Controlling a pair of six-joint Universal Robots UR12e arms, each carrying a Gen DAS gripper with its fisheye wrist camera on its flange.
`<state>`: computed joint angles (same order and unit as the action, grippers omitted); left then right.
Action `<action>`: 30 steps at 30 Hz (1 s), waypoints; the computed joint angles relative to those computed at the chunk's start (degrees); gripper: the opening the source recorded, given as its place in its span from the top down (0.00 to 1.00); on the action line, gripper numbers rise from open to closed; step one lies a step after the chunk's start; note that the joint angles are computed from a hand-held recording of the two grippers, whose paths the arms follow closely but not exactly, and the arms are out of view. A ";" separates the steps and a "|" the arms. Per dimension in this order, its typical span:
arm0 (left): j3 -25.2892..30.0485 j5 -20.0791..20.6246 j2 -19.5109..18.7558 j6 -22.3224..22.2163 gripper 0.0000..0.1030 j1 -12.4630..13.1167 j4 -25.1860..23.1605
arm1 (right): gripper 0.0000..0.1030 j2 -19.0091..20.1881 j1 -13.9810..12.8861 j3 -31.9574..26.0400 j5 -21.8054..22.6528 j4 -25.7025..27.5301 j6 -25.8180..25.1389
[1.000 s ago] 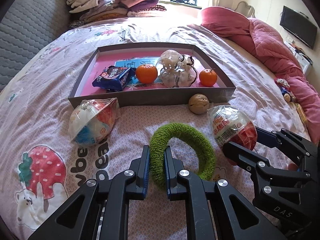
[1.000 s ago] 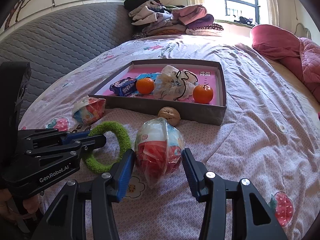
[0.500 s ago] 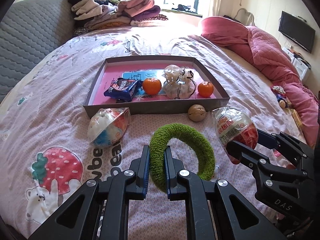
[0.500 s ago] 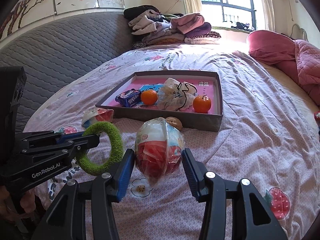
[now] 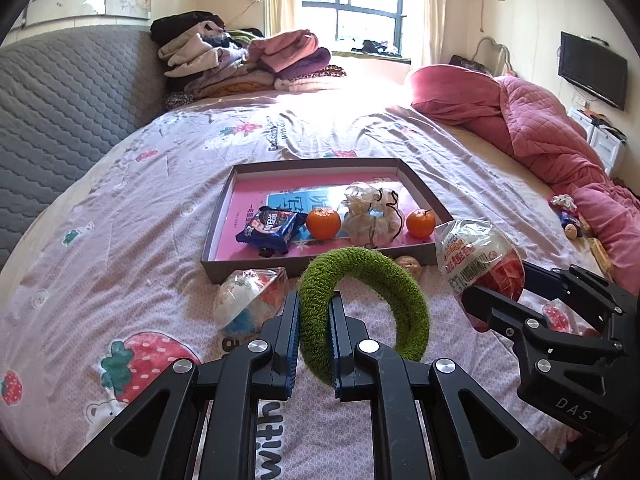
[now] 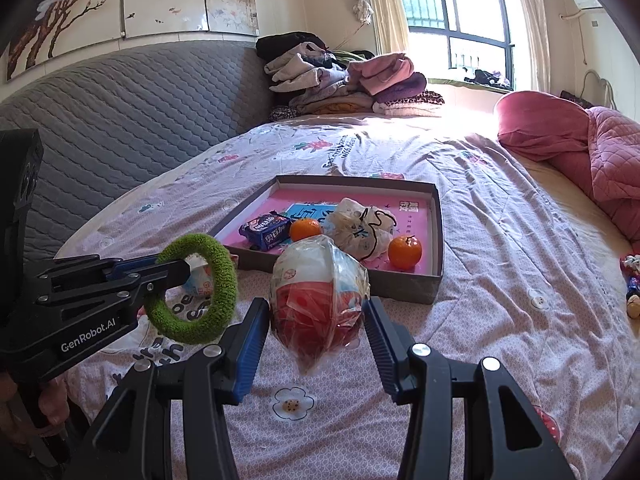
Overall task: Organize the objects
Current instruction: 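Lift and carry the ring with left tool while right tool carries the egg to the tray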
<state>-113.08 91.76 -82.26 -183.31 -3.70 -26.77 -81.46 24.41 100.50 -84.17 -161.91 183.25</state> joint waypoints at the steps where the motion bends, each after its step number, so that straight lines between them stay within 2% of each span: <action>1: 0.02 0.04 -0.03 -0.07 0.88 0.09 0.28 | 0.52 0.09 0.00 -0.20 -0.08 -0.20 -0.03; 11: 1.54 -0.68 -1.17 -0.59 0.88 0.74 1.49 | 0.52 1.58 -0.17 -3.52 -0.81 -1.44 -1.16; 30: 4.81 1.48 -3.18 -0.92 0.88 2.24 3.36 | 0.52 3.91 -0.41 -7.27 -0.46 -4.84 -2.99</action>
